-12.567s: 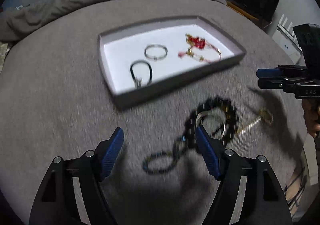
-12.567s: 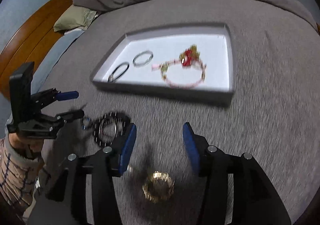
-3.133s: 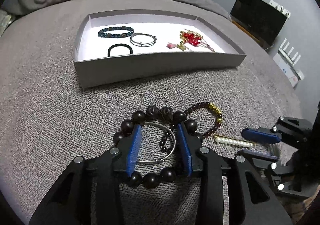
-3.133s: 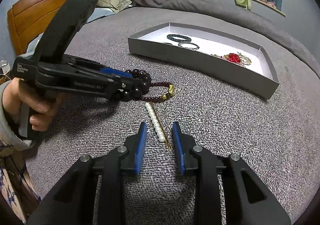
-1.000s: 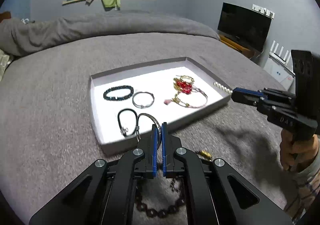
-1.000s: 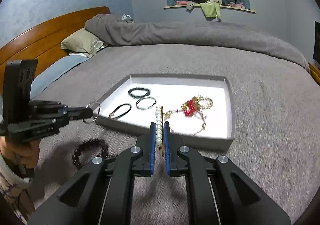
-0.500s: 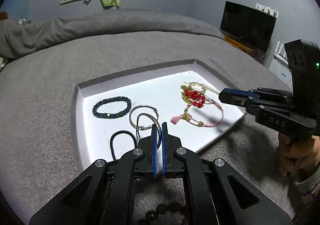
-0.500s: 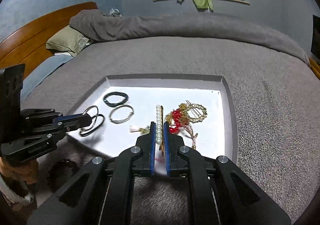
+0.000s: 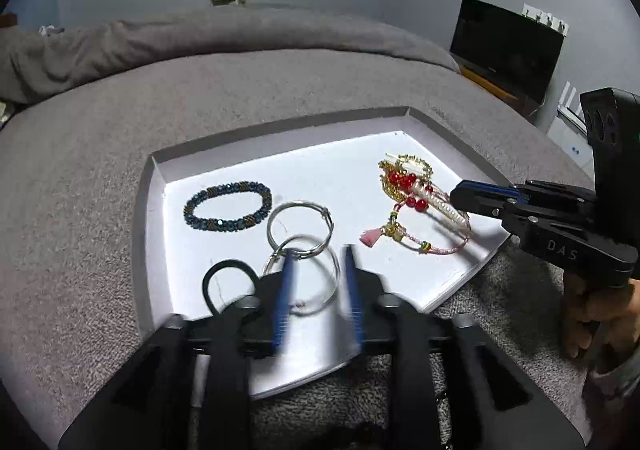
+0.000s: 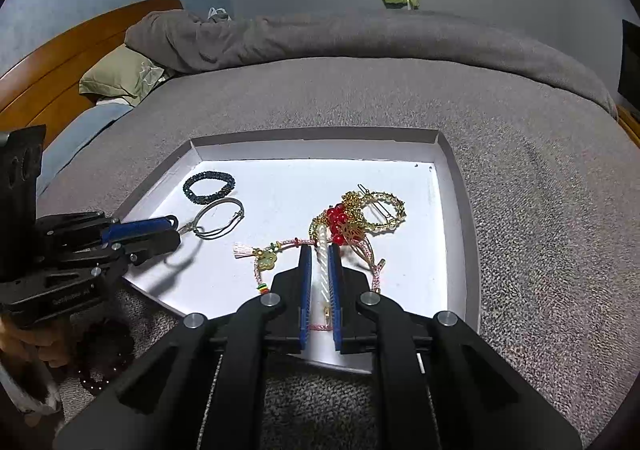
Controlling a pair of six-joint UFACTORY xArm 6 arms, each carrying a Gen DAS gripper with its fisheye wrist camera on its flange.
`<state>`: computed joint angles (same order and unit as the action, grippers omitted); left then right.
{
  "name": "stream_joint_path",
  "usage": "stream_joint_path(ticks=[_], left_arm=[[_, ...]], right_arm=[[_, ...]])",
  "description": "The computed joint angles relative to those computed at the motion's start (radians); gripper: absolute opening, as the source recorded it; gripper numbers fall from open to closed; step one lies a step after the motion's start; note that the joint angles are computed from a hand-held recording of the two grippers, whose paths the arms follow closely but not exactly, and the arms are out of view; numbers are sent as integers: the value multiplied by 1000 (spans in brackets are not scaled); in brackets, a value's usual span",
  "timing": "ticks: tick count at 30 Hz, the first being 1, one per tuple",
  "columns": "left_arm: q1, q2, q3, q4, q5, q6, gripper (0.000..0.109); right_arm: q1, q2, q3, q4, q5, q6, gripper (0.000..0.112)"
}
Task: Organize jewelry
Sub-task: 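Carry the bangle with the left tool while the right tool carries the hairpin, then open both tools to drop the bangle and hairpin in the box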
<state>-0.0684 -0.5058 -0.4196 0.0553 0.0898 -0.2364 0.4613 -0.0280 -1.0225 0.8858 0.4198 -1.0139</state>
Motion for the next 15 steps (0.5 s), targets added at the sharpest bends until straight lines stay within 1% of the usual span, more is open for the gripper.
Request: stream_joint_path(ticks=[1,2,3,4,5,7,9,10,12,14,15], left_arm=[[7,-12,8,41,-7,-33,47],[12,-21,14,65,-9,-50,49],[16,-38,22,87,-8,-68,54],[18,-50,28,91,-7,-73,58],[19,-63,36,95,-7,-78,60],[26,-119,72,119,-5,-101,68],[36,-181,112,148,7,-129,71],[37,-209,128,147,15,-134,71],[44,-285,178,137,38,-142,72],[47,-355,226,95,56,-120,72],[55,-412,256,114,79,-143,72]], right_arm=[[1,-7,7,2,-3,-8,18],[3,-11,11,3,-8,-11,22],[5,-18,18,8,-16,-17,26],[5,-28,28,19,-18,-30,26],[5,-38,37,26,-19,-35,26],[3,-63,58,55,-13,-60,26],[0,-103,94,98,-6,-97,29],[-1,-117,107,111,-2,-109,32],[3,-171,158,146,1,-149,35],[13,-213,200,153,4,-166,36],[20,-234,221,149,4,-166,36]])
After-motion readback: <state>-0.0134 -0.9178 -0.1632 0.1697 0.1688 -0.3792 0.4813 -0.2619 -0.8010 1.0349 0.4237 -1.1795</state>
